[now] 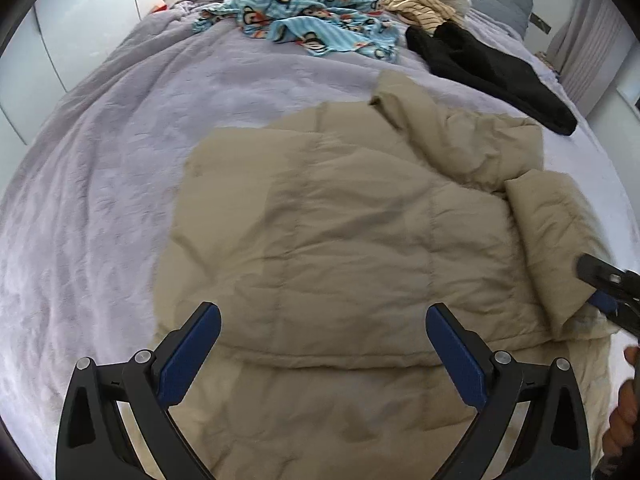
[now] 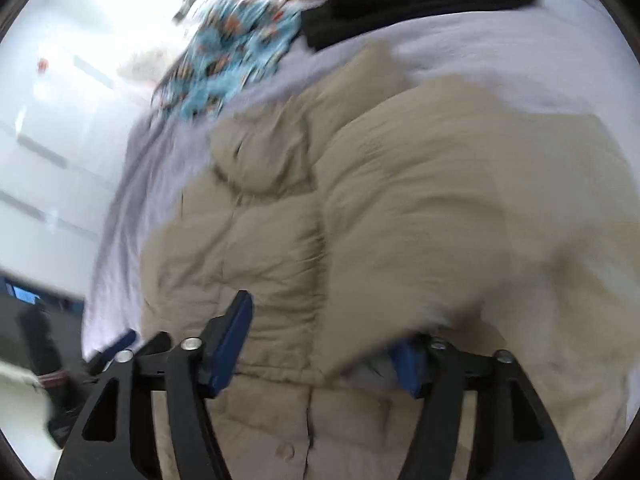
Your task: Fold large clothes
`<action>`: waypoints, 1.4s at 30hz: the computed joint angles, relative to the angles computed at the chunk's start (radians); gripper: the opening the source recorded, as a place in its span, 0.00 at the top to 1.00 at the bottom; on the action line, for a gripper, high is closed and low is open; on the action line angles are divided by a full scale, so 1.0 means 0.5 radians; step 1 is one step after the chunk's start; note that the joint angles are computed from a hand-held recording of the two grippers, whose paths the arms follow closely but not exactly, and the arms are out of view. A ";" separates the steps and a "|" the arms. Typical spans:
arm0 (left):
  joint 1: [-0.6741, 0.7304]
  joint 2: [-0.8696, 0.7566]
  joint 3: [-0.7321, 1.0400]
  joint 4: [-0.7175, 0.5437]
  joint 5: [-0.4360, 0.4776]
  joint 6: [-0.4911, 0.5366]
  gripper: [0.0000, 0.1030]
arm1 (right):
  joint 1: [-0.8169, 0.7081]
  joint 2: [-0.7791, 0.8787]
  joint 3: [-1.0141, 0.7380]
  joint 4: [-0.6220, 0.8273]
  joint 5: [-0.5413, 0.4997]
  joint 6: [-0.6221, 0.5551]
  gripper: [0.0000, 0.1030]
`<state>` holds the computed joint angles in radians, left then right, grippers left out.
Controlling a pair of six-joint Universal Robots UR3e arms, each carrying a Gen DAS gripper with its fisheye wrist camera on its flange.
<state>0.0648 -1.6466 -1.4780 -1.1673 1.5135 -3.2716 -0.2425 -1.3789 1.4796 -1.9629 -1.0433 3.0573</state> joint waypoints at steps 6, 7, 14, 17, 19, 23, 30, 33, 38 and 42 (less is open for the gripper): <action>0.053 -0.034 0.037 0.040 -0.063 -0.010 0.00 | -0.344 -0.090 0.207 -0.196 0.202 0.317 0.65; 0.083 -0.017 0.020 0.045 -0.094 -0.002 0.00 | -0.331 -0.063 0.183 -0.259 0.184 0.362 0.82; 0.463 0.200 -0.210 0.046 -0.526 0.141 0.00 | 0.154 0.094 -0.200 -0.278 0.034 0.077 0.83; 0.618 0.238 -0.246 -0.030 -0.709 0.201 0.00 | 0.415 0.233 -0.404 -0.100 -0.050 -0.057 0.82; 0.695 0.242 -0.255 -0.080 -0.817 0.231 0.00 | 0.543 0.327 -0.512 0.031 -0.133 -0.075 0.74; 0.736 0.203 -0.238 -0.184 -1.046 0.313 0.00 | 0.583 0.316 -0.434 0.143 -0.108 -0.104 0.37; 0.500 -0.137 -0.056 -0.207 -1.278 0.328 0.00 | -0.041 -0.182 0.135 0.500 0.219 -0.313 0.36; 0.350 -0.329 0.070 -0.136 -1.240 0.223 0.03 | -0.435 -0.354 0.355 0.654 0.303 -0.365 0.36; 0.186 -0.533 0.350 -0.216 -1.219 0.093 0.90 | -0.863 -0.347 0.487 0.682 0.421 -0.335 0.36; 0.247 -0.311 0.197 0.000 -1.227 0.066 0.90 | -0.977 -0.199 0.409 0.565 0.558 -0.235 0.36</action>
